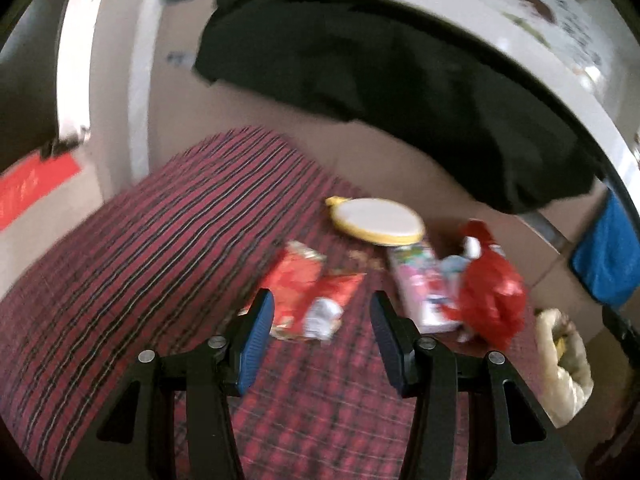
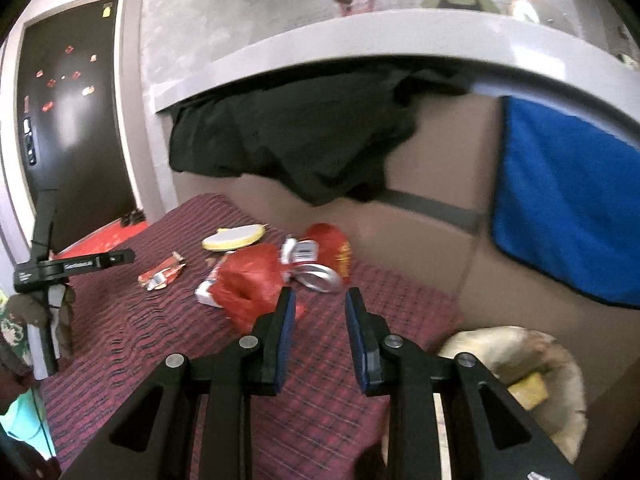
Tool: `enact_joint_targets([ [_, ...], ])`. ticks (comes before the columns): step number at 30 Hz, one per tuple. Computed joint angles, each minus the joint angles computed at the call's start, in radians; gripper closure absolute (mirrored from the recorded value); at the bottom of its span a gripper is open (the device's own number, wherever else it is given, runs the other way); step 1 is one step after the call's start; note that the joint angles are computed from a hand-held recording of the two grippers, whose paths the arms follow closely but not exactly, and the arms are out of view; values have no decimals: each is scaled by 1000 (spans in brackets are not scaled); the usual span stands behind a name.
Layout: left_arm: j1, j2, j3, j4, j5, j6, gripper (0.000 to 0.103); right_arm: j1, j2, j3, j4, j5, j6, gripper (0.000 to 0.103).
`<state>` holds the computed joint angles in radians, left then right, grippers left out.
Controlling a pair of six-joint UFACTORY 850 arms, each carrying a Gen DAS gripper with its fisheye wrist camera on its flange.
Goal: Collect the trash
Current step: 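Close the right tool on the red plastic bag while the left tool grasps the red snack packets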
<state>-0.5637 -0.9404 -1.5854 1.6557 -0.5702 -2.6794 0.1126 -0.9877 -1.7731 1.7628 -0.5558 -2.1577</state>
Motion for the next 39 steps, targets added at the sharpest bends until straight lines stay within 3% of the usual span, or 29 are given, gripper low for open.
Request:
enact_joint_targets([
  [2,20,-7,5,13,34,-18,53,18,-19,-26,-42,7,42,79],
  [9,57,-83,-93,-98,97,175,53,61,-91,-125,-200,23,209,79],
  [13,68,-139,-193,-258,85,354,53,78,-135,-187,-305,27,321,79],
  [21,66,-190,-285,-370,102,524,53,95,-170,-233,-353,60,358,79],
  [23,63,-192,-292,-388,104,555,59,98,-177,-247,-367,62,378,79],
  [25,58,-186,-284,-387,100,555,76,101,-182,-255,-370,63,383,79],
  [26,55,-178,-272,-380,102,543,90,103,-183,-257,-367,65,380,79],
  [27,53,-168,-253,-350,113,507,95,103,-184,-257,-367,66,379,79],
  [35,20,-73,-96,2,106,108,95,115,-177,-250,-280,78,270,78],
  [39,16,-43,-48,166,92,-71,90,127,-205,-307,-251,77,262,75],
])
